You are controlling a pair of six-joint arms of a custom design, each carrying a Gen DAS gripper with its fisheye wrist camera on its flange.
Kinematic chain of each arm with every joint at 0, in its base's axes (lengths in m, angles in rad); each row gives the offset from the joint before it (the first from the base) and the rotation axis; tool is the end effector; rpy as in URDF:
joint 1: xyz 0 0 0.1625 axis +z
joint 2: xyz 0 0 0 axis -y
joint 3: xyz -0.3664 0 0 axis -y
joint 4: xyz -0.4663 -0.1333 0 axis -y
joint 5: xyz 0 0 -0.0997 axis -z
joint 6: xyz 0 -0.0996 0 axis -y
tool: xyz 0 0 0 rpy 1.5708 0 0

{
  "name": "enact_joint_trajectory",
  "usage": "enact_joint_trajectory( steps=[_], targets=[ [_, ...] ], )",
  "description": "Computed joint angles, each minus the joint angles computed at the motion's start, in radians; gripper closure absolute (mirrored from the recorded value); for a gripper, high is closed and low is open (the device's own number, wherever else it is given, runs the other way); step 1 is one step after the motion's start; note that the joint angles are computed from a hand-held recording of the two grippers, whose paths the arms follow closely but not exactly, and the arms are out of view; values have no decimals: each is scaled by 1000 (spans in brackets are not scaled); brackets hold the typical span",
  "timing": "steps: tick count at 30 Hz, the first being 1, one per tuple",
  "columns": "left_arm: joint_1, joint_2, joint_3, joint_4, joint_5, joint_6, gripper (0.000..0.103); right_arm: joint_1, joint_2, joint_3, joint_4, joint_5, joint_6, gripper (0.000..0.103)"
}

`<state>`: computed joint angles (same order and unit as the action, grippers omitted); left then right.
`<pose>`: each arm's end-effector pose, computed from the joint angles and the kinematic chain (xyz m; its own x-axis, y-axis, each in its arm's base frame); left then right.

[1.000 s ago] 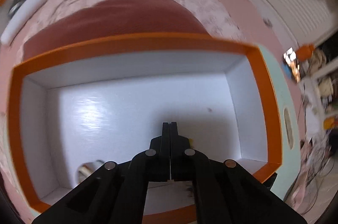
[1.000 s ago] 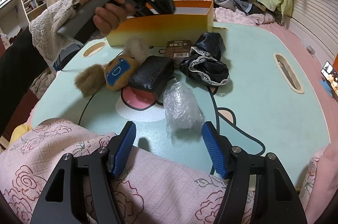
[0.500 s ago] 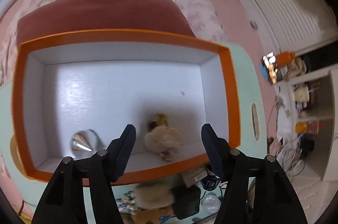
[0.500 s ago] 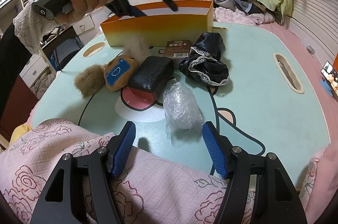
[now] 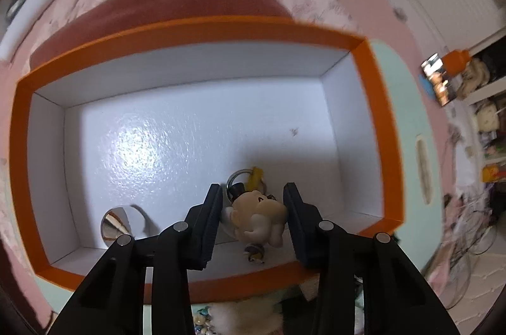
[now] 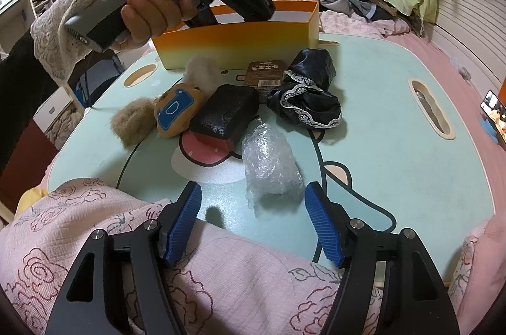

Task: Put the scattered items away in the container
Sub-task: 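Place the figure keychain beside the teddy bear and open the left tool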

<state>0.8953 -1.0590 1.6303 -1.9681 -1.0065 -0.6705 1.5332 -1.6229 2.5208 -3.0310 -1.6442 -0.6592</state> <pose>-0.2642 -0.6281 0.1297 -0.8540 -0.0070 -0.5203 0.1088 0.9754 -0.1917 0.1105 -0.4133 0.1329 -0.8061 -0.4573 0.3756 -0.5844 0.7152 -0.3834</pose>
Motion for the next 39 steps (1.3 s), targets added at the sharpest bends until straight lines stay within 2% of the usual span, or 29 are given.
enact_joint_trajectory(
  steps=[7, 11, 15, 18, 22, 26, 28, 30, 33, 36, 39],
  targets=[
    [-79, -181, 151, -167, 23, 77, 65, 6, 4, 2, -14, -9, 12, 35],
    [-142, -351, 329, -296, 60, 139, 65, 6, 5, 2, -18, -11, 15, 35],
    [-153, -485, 494, -353, 81, 105, 65, 6, 5, 2, -21, -12, 18, 34],
    [-136, -524, 577, -371, 126, 62, 65, 5, 9, -1, -24, -13, 19, 34],
    [-83, -511, 626, -463, 83, 51, 65, 4, 7, -1, -26, -18, 18, 34],
    [-96, -508, 668, -535, 111, 55, 65, 5, 8, 0, -30, -20, 22, 34],
    [-116, -513, 687, -563, 137, 62, 60, 6, 8, 0, -32, -21, 24, 34],
    [-144, -525, 713, -599, 182, 70, 43, 6, 8, 1, -34, -21, 25, 34],
    [-184, -563, 751, -615, 241, 72, 29, 7, 10, 1, -38, -24, 28, 33],
    [-236, -627, 808, -559, 296, 43, 22, 8, 11, 1, -42, -26, 31, 33],
    [-287, -694, 869, -465, 341, -1, 21, 5, 9, 0, -43, -22, 37, 33]
  ],
)
